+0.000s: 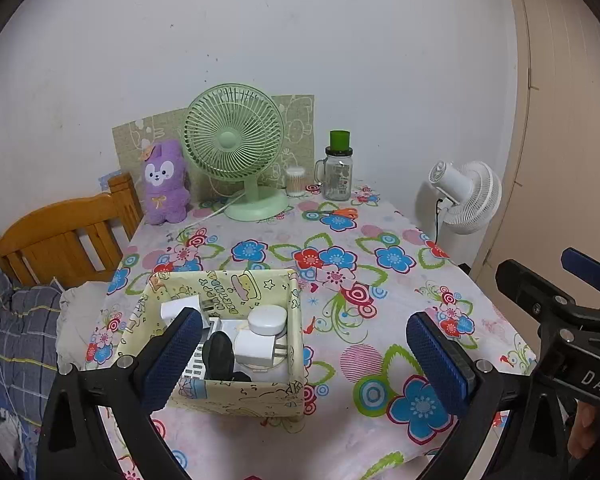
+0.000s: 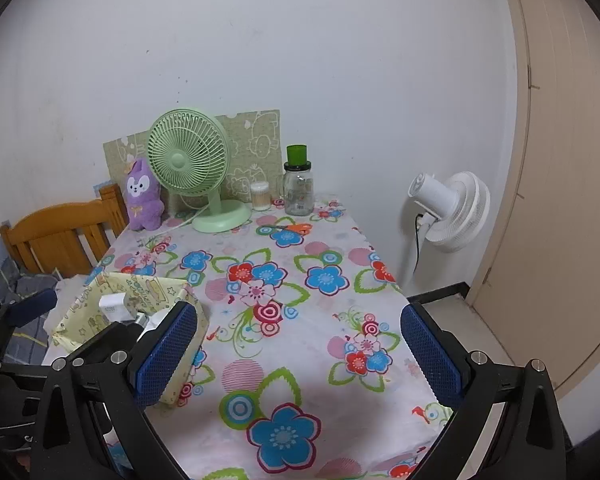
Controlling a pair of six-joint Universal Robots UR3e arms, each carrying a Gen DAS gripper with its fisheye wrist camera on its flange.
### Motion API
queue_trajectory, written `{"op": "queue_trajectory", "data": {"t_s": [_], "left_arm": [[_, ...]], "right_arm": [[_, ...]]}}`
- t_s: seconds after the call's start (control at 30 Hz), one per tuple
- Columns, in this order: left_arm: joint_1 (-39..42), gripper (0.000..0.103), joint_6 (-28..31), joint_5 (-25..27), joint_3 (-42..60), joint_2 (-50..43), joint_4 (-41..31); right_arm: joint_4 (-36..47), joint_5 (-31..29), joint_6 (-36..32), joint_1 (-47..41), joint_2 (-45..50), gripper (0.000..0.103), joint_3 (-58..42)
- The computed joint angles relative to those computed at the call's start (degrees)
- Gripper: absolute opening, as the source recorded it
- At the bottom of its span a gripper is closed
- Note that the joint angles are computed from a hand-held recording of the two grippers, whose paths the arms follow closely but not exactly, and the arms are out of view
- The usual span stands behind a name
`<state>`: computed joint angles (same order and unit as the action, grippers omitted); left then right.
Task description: Organize rigid objects
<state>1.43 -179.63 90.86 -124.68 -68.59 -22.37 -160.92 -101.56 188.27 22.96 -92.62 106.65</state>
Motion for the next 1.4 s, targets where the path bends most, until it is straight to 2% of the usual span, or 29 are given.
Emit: {"op": "queue_trajectory", "data": {"t_s": [1.4], "left_arm": [[1.3, 0.103, 0.1, -2.2, 1.5, -2.1, -1.9]], "right_arm": [[-3.9, -1.3, 0.2, -0.9, 1.0, 0.103, 1.8]]}}
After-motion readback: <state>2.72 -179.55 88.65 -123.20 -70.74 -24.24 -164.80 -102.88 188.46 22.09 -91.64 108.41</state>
